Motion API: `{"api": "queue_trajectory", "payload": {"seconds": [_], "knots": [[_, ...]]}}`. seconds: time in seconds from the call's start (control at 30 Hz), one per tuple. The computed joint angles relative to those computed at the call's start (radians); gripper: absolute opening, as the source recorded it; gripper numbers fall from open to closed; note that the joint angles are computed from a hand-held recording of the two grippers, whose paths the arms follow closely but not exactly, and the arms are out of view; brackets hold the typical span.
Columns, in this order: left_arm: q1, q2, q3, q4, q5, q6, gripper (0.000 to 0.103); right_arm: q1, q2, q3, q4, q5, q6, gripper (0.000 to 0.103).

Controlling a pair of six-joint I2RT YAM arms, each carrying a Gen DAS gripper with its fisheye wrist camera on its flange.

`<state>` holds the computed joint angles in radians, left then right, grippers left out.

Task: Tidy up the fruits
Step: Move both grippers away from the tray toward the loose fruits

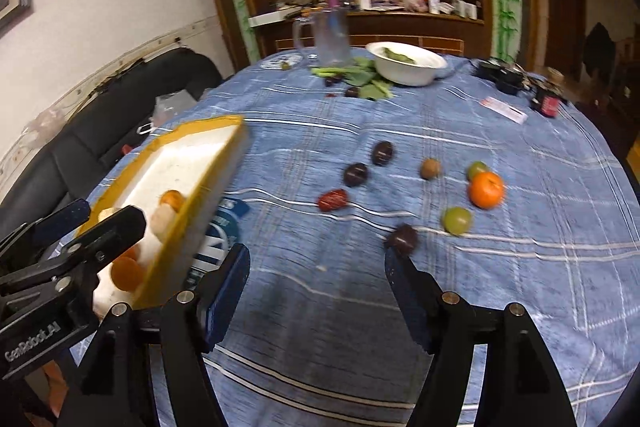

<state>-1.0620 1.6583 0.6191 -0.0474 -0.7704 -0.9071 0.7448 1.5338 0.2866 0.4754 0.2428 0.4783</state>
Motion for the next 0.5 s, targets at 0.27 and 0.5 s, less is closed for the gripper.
{"api": "queue_trajectory", "payload": {"seconds": [0.27,0.5], "knots": [[-0.092,0.111,0.135,-0.071,-0.033,0.010,0.081,-0.137,-0.145,-0.119,0.002,-0.057,-0.012,0.076],[-0.124,0.177,0.217,-0.103,-0.024,0.020,0.082,-0.240,-0.214,-0.176,0.006,-0.109,-0.050,0.078]]}}
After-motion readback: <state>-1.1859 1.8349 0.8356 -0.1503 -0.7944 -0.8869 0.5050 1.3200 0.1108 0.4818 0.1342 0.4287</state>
